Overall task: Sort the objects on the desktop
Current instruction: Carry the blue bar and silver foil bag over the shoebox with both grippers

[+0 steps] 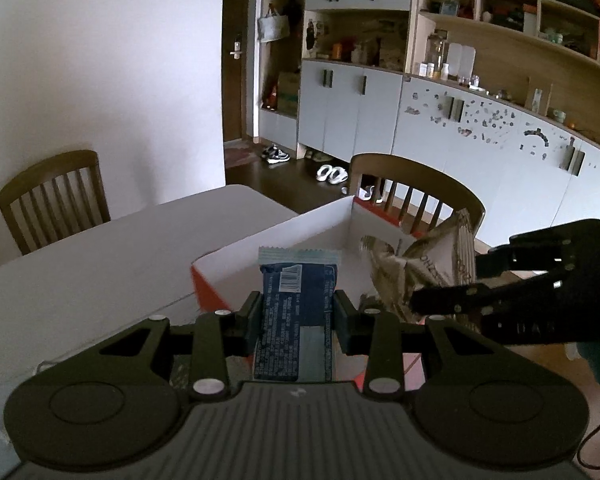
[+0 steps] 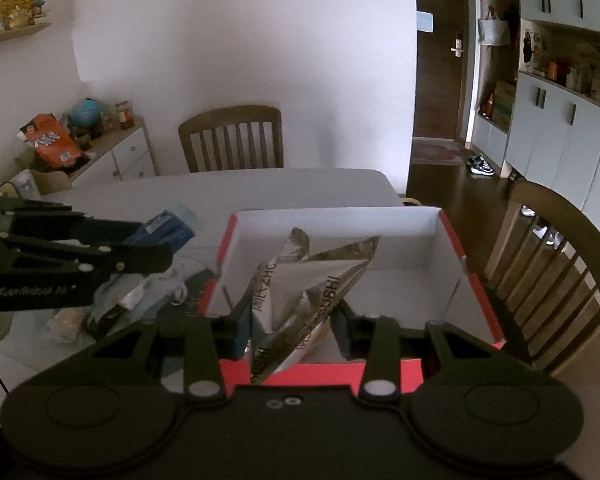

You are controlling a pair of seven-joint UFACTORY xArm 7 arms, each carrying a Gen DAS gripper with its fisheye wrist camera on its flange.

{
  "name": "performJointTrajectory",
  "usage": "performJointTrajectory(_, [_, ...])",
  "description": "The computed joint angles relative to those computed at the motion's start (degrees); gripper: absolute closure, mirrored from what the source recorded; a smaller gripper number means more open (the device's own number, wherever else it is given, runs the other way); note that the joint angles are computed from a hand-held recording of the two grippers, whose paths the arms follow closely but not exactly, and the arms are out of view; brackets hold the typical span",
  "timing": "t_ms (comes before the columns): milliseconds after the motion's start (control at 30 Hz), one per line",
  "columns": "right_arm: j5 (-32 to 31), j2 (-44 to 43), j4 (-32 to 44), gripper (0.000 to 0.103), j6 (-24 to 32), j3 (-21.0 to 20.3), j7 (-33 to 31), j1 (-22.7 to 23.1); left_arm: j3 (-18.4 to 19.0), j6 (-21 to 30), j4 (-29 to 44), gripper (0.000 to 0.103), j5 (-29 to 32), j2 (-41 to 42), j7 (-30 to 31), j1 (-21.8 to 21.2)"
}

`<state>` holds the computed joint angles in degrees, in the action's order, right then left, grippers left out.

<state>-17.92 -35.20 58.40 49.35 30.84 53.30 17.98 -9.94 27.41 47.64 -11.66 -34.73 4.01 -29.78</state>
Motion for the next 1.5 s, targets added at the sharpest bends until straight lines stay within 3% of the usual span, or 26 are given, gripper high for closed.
performJointTrajectory(200, [0.71, -1.06, -2.11, 0.063, -1.19, -2.67, -2.61, 0.46, -2.08, -1.48, 4.13, 0.068, 1.5, 6.31, -1.75, 0.95])
performJointTrajectory(733, [2.2, 1.96, -4.11, 0.063, -4.37, -6.62, -8.67, -0.64, -3.57, 1.07, 14.24, 0.068, 7.24, 20.66, -4.48, 3.83])
performJointTrajectory(967, [2.96, 4.44, -4.66, 0.063, -5.17, -8.5, -11.09, -0.33, -4.69, 1.41, 17.68, 0.068, 12.83, 26.2, -7.38, 4.77])
performJointTrajectory(1300, [4.78, 7.59, -5.23, 0.063, -5.21, -10.8, -14.86, 1.13, -4.56, 6.16, 23.05, 0.068, 19.77, 32.9, -8.3, 3.62])
performJointTrajectory(1500, [6.64, 9.16, -5.18, 0.063, -4.46, -12.39, -17.99, 2.27, -4.08, 10.13, 25.48, 0.068, 20.32, 35.67, -6.83, 2.66])
